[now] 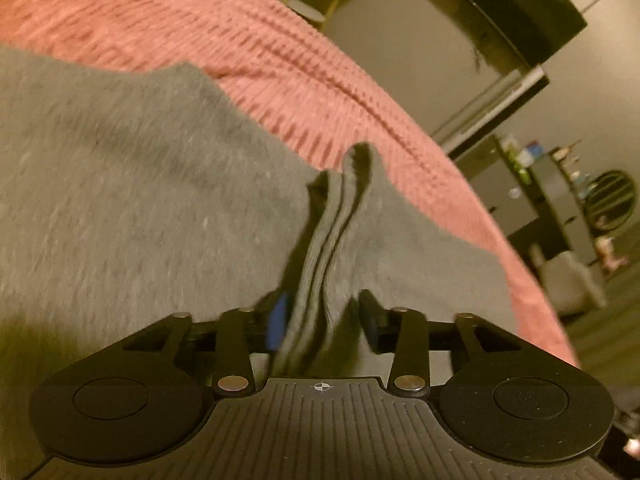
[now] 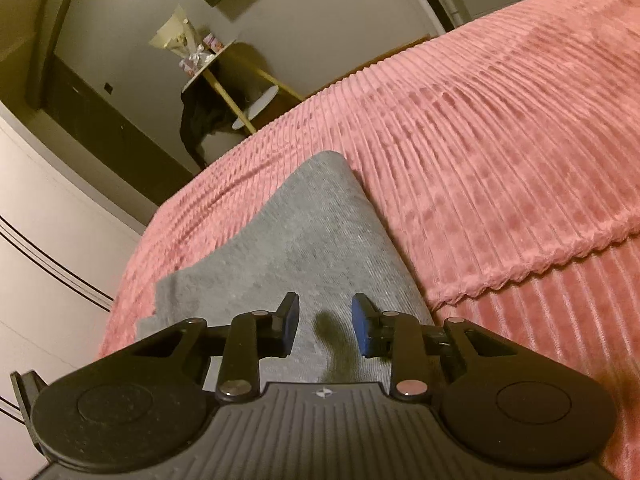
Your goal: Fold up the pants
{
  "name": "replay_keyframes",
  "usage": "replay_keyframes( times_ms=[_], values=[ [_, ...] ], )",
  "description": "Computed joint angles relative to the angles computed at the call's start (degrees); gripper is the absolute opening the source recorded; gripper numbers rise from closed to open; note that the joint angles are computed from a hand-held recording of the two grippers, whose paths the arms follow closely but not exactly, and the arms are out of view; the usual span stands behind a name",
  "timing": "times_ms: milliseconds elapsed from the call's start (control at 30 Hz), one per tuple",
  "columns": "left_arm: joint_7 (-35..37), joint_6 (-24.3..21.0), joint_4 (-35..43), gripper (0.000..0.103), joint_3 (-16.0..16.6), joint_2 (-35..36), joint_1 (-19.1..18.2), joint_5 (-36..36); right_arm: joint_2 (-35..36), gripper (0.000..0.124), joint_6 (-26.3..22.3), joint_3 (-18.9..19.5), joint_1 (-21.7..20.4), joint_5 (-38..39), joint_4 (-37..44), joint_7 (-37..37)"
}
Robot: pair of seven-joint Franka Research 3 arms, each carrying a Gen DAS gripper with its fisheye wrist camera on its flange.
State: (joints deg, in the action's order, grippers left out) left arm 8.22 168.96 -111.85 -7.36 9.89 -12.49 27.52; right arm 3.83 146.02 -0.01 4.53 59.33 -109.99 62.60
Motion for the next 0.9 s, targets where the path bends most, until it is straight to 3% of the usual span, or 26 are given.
replay_keyframes(
  times_ms=[67, 167, 400, 567, 767, 900],
  values=[
    [0.78, -0.97, -0.52, 0.050, -0.36, -0.77, -0.10, 0.10, -0.29, 0.029, 0.29, 0.02, -0.06, 1.21, -0.38, -0.56],
    [6.06, -1.08, -2.18, 0.050, -2.93, -1.64, 1.22, -5.96, -0.32, 0.030, -0.09, -0.09, -0.13, 1.67, -0.37, -0.50],
    [5.28, -1.05, -1.73, 0.045, -1.75, -0.60, 0.01, -5.73, -0.78, 0.031, -0.81, -0.31, -0.06, -1.08, -0.44, 1.58],
    [3.25, -2.33, -1.79, 0.038, -1.03, -1.03, -0.78, -2.81, -1.15, 0.040, -4.27, -0.62, -0.24, -3.67, 0.12, 2.53],
    [3.86, -1.90, -2.76, 0.037, -1.69, -1.67, -0.19, -3.15, -5.05, 0.040, -3.66, -0.71, 0.83, -18.09, -1.79, 7.98],
    [5.95, 0.40, -3.95, 0.044, -2.48, -1.84, 0.76, -5.96, -4.24, 0.037, -9.03, -0.62, 1.28, -33.47, 0.36, 15.77]
  ],
)
